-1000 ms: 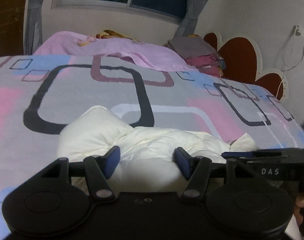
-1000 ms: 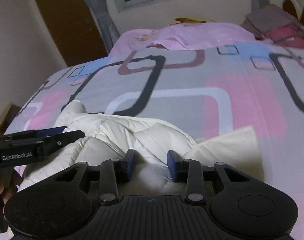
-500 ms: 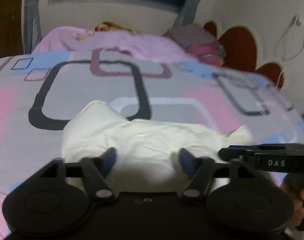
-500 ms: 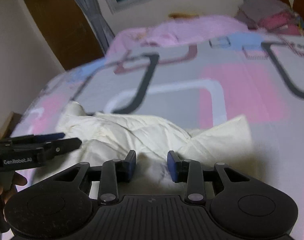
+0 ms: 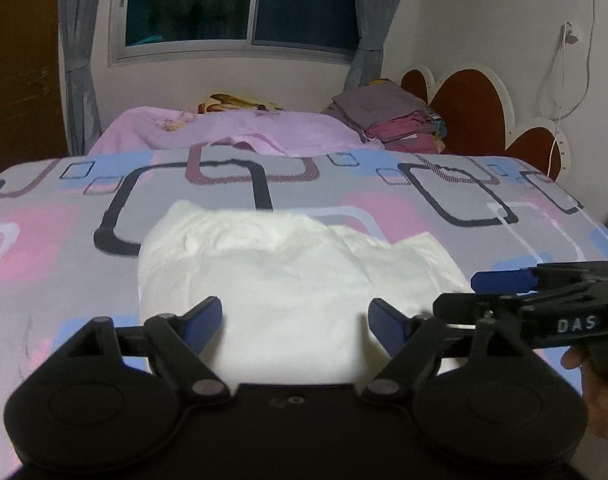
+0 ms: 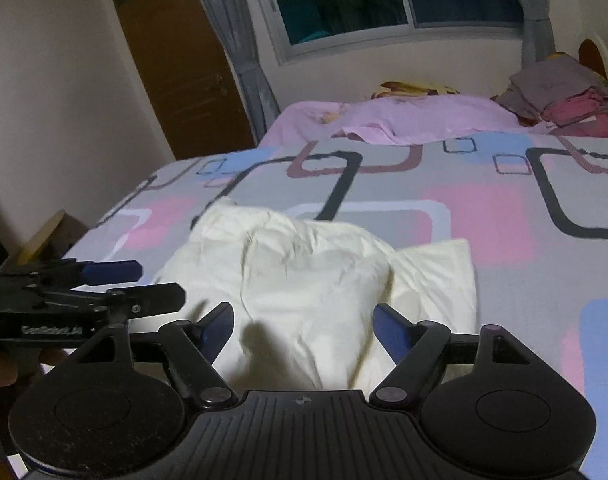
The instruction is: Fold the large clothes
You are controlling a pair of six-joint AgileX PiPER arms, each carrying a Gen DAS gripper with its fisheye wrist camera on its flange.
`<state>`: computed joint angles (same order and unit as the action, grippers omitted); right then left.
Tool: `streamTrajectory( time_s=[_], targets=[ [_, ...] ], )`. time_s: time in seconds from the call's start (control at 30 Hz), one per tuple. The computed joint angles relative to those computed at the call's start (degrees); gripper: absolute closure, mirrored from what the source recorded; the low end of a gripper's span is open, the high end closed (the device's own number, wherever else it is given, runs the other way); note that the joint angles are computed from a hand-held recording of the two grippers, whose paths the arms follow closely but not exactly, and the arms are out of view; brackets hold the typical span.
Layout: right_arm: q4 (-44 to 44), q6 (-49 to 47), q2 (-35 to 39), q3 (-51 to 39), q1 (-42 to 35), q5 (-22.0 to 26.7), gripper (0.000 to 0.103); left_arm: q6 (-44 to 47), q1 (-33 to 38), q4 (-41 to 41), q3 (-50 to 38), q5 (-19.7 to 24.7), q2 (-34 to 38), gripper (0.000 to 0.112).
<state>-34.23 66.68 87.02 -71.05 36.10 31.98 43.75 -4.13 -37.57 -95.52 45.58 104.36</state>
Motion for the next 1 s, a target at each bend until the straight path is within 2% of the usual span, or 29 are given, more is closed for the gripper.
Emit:
streamTrajectory(
  time_s=[0.07, 0.13, 0.2, 0.27, 0.33, 0.43, 0.5, 0.57, 0.73, 0.8, 0.87, 1.0],
  targets=[
    [-0.6, 1.9, 0.1, 1.6, 0.6, 0.2, 0.033, 0.4, -0.1, -0.2, 3.3, -0.9, -1.5, 0.035],
    [-0.9, 4.1, 0.6, 3.3, 0.8, -0.5, 0.033, 0.8, 0.0, -0.4, 6.3, -1.8, -2.4, 0.036],
    [-2.3, 7.1, 1.3, 5.8, 0.6, -3.0, 0.033, 2.6, -0.1, -1.0, 9.5, -4.5, -3.0, 0.035],
    [-7.4, 12.6, 2.0, 8.2, 1.1, -5.4, 0.032, 5.3, -0.1, -2.5, 12.5, -7.2, -3.2, 0.032],
    [-11.1, 16.4, 2.9, 8.9, 1.8, -5.6, 0.031, 8.0, -0.2, -4.4, 15.0, -9.8, -3.2, 0.033],
    [-10.7, 15.8, 3.9, 8.4, 1.6, -5.4, 0.03, 10.2, -0.3, -5.8, 16.5, -11.4, -2.9, 0.032],
    [-7.8, 12.6, 3.9, 7.5, 1.6, -4.1, 0.03, 10.0, -0.2, -5.6, 16.6, -11.2, -3.1, 0.032],
    [-6.3, 11.0, 2.3, 6.3, 3.0, 0.0, 0.03, 7.1, -0.1, -3.2, 16.5, -9.9, -4.7, 0.035],
    [-20.4, 26.8, -9.5, 15.3, 14.6, 7.8, 0.03, 13.0, 5.5, -11.0, 25.9, -5.8, -15.7, 0.036],
    [-20.7, 28.2, -10.0, 16.1, 17.8, 10.5, 0.03, 13.6, 6.9, -11.5, 29.5, -5.7, -18.2, 0.037],
    [-17.9, 27.2, -8.5, 15.9, 18.0, 11.0, 0.03, 12.4, 6.8, -9.7, 31.5, -6.2, -18.3, 0.036],
    [-13.0, 25.8, -6.1, 16.0, 14.9, 7.2, 0.03, 10.2, 4.2, -5.2, 32.7, -10.0, -18.1, 0.034]
  ],
)
